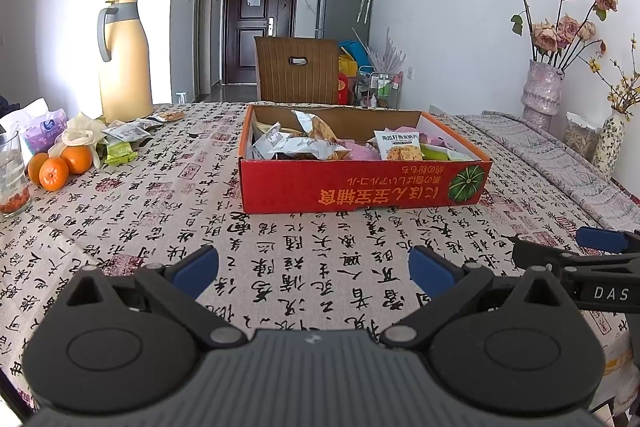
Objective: Organize snacks
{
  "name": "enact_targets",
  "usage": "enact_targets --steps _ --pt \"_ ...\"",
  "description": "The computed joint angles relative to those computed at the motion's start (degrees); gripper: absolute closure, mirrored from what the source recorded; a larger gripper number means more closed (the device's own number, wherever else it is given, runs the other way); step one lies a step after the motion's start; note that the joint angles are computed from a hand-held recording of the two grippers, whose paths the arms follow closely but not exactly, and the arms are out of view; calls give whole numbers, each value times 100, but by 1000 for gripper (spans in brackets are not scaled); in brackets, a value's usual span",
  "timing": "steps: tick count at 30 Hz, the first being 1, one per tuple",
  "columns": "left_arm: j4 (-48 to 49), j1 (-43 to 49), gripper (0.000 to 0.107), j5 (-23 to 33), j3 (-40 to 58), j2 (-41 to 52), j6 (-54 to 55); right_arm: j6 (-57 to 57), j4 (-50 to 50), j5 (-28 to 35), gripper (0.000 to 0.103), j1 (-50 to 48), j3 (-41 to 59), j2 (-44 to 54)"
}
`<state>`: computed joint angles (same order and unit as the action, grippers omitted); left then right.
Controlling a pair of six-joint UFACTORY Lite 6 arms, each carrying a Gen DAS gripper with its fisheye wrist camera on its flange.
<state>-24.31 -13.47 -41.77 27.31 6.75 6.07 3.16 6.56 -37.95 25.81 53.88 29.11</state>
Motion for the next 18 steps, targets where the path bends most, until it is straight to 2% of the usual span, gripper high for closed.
enact_targets --steps 18 --pt "-1 -7 4 -19 -4 24 -30 4 -4 -34 0 -1 -73 -22"
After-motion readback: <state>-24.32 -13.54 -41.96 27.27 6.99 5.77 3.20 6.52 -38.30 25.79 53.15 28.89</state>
